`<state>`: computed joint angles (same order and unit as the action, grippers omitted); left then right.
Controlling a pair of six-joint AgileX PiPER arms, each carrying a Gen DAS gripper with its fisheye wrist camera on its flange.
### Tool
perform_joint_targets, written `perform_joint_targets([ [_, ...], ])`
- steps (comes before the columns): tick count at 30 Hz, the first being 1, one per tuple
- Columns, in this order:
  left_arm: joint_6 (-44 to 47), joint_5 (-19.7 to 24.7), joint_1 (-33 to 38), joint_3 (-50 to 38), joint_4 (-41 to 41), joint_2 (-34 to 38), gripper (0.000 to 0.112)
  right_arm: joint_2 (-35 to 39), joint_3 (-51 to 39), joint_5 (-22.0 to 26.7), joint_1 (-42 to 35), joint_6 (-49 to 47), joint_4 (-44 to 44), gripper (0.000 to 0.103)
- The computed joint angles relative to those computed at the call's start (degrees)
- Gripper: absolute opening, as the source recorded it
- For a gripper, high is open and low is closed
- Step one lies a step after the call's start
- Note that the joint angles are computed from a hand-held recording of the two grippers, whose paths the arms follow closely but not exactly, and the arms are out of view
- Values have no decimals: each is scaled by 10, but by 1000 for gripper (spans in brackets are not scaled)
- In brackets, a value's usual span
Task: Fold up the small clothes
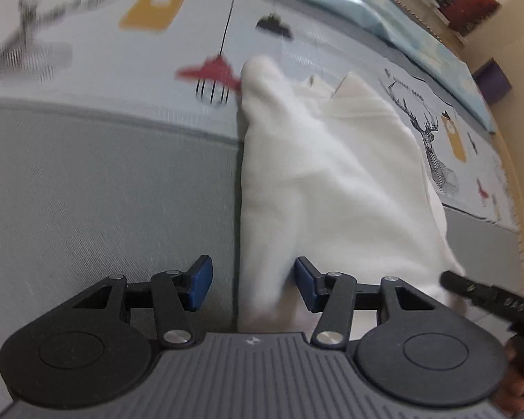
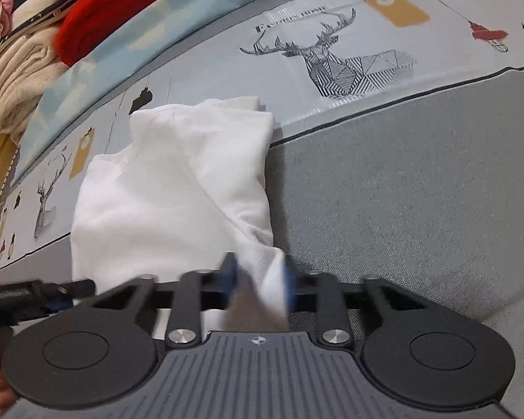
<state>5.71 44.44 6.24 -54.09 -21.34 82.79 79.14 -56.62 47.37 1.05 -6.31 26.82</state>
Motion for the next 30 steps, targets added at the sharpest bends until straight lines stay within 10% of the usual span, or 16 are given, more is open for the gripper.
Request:
perform_joint_targets([
  [7,67,66,3,0,-45,-8,51,-8,-12,48,-16,-45,21,38],
  [9,76,68,9,2,-52,5,23,9,-18,69,-3,-39,-9,39],
  [11,106,62,27,8,-78,-8,18,8,-14,73,0,-36,-12,35],
  [13,96,35,28,17,-71,-35,17,-1,-9,73,-15,-66,28,4],
  [25,81,92,-1,23,44,-41,30,1,-8,81,9,-46,-21,12],
  [30,84,42,-35,52,63,-91,38,-5,-7,74,30,-20,-54,12],
])
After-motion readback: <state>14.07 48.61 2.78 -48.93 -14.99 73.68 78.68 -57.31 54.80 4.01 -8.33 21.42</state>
